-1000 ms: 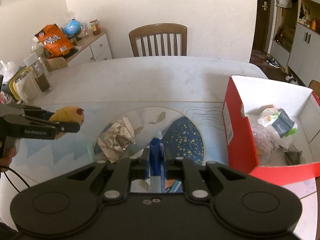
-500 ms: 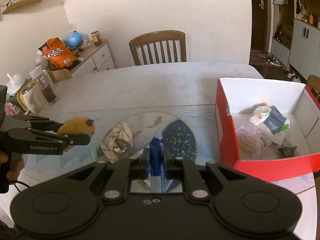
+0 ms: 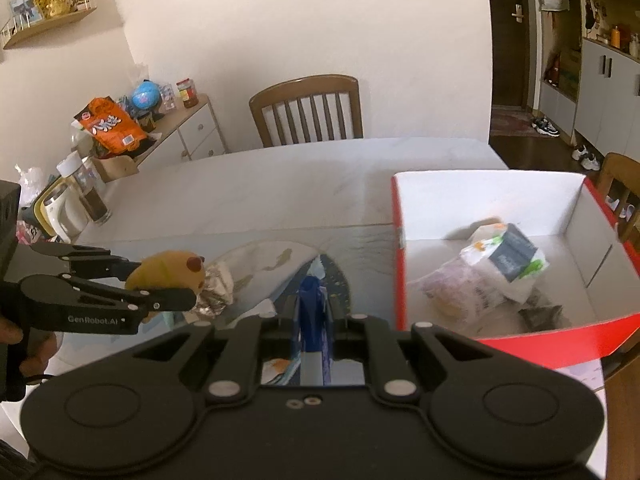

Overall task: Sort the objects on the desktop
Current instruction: 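Carry the orange toy figure and blue packet with both tools over the red shoebox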

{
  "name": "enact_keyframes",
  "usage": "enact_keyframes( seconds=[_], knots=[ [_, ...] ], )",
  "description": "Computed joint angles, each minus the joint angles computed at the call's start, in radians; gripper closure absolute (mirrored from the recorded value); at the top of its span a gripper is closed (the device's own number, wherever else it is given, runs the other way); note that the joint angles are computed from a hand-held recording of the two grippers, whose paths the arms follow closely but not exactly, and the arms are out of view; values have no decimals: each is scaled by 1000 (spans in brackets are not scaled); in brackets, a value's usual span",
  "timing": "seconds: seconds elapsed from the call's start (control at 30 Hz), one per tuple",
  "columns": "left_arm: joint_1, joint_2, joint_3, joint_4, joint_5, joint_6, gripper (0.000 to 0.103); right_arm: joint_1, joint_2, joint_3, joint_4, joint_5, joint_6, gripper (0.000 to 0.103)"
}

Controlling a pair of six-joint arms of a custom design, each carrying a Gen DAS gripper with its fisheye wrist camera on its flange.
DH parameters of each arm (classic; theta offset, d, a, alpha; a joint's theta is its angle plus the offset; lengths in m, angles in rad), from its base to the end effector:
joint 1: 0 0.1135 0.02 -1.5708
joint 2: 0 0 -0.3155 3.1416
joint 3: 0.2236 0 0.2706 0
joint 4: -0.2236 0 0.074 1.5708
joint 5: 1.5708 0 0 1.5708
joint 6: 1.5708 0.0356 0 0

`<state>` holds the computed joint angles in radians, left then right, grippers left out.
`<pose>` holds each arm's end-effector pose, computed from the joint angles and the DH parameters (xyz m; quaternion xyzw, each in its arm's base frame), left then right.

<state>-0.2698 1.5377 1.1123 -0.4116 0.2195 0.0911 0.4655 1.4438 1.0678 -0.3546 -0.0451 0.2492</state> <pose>0.3329 -0.1001 0.2938 0.2052 0.9057 -0.1337 0.3460 0.2934 0.1492 0.3123 -0.1077 0.9065 0.1619 0.3748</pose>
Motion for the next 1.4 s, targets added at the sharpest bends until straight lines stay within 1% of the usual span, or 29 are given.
enact_keyframes(
  seconds=[0.47, 0.77, 1.07, 1.27, 1.4],
  knots=[
    [-205, 90, 119, 12, -119, -97, 53, -224, -37, -8, -25, -149, -132, 91],
    [-318, 180, 237, 2, -184, -133, 53, -371, -46, -11, -42, -240, -226, 91],
    [-403, 301, 398, -28, -229, -126, 53, -497, -10, 26, -47, -317, -307, 91],
    [-428, 390, 516, -75, -241, -111, 53, -549, 41, 65, -37, -337, -345, 91],
    [-436, 453, 606, -122, -240, -88, 53, -579, 75, 91, -21, -349, -348, 91]
  ],
)
